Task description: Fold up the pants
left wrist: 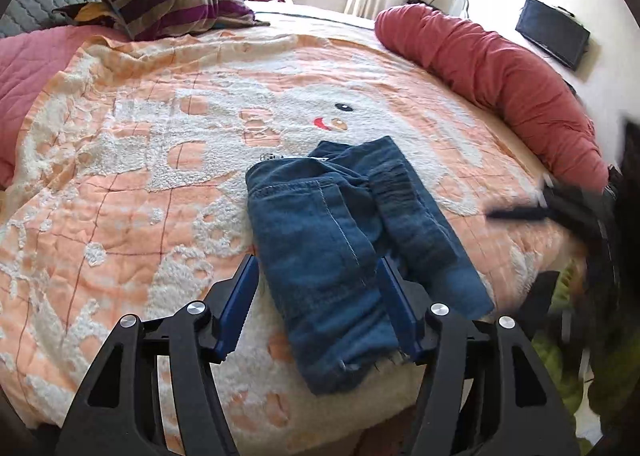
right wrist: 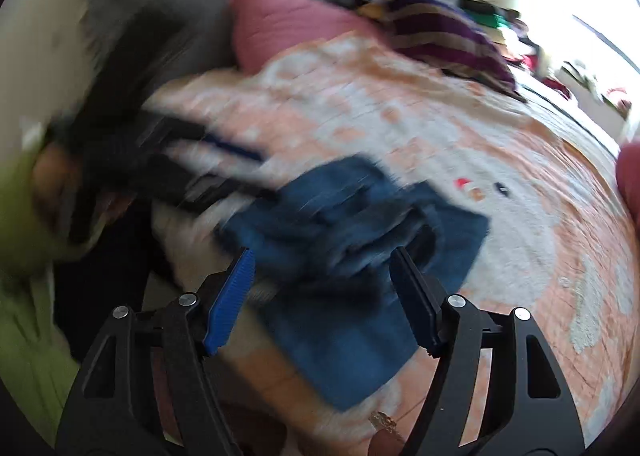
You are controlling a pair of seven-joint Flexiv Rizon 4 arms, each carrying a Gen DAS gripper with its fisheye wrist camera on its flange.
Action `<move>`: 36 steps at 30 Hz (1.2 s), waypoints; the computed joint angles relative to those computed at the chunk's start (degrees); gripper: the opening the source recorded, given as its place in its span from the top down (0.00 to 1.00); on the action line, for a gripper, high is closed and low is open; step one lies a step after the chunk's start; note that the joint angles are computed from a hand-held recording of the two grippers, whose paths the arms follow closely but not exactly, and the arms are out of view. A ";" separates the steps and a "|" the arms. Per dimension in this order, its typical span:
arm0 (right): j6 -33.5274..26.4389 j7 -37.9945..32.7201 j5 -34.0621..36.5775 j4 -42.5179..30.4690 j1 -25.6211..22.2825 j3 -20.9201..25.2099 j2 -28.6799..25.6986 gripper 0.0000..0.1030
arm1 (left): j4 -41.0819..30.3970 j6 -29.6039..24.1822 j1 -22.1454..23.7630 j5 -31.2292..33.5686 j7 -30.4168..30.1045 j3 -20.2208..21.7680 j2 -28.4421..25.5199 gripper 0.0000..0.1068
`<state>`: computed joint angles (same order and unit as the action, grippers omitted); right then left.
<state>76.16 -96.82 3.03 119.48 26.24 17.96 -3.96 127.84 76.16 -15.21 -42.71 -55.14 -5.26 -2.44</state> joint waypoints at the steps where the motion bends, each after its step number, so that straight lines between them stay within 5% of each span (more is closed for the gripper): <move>1: -0.47 -1.22 0.52 0.37 0.17 0.57 0.22 0.39 | -0.64 -0.25 0.20 1.04 -0.77 0.09 -0.63 0.44; 9: -0.04 -0.94 -4.95 -0.86 2.44 0.26 -3.77 0.56 | -5.52 -2.16 2.37 12.23 -8.55 0.18 -4.98 0.44; 11: 0.74 4.76 -13.44 -0.27 4.43 -2.76 -5.14 0.60 | -6.71 -2.53 2.83 14.33 -10.14 0.19 -6.02 0.44; 13: 1.15 8.80 -20.37 0.54 5.59 -4.41 -6.01 0.73 | -7.71 -2.97 3.22 15.83 -11.08 0.08 -6.96 0.44; 14: -0.58 7.02 -20.04 -0.50 5.12 -3.41 -7.07 0.95 | -8.34 -3.35 3.40 16.85 -11.82 0.15 -7.65 0.44; 15: -2.80 3.46 -15.98 -2.02 3.19 -0.54 -8.00 0.99 | -8.72 -3.83 3.67 17.20 -12.08 0.00 -8.13 0.44; 18: -5.32 -3.62 -7.27 -3.50 0.53 3.53 -7.66 0.99 | -9.09 -4.11 4.36 17.12 -12.23 -0.69 -9.11 0.44; 23: -2.88 -3.48 -5.26 -2.70 1.48 2.48 -8.84 0.99 | -8.34 -2.78 4.98 14.89 -11.50 -1.91 -9.91 0.44; 36: -2.53 -11.04 17.17 -3.97 -1.36 6.27 -1.91 0.83 | -5.90 -0.13 4.15 14.84 -11.63 -1.55 -6.72 0.44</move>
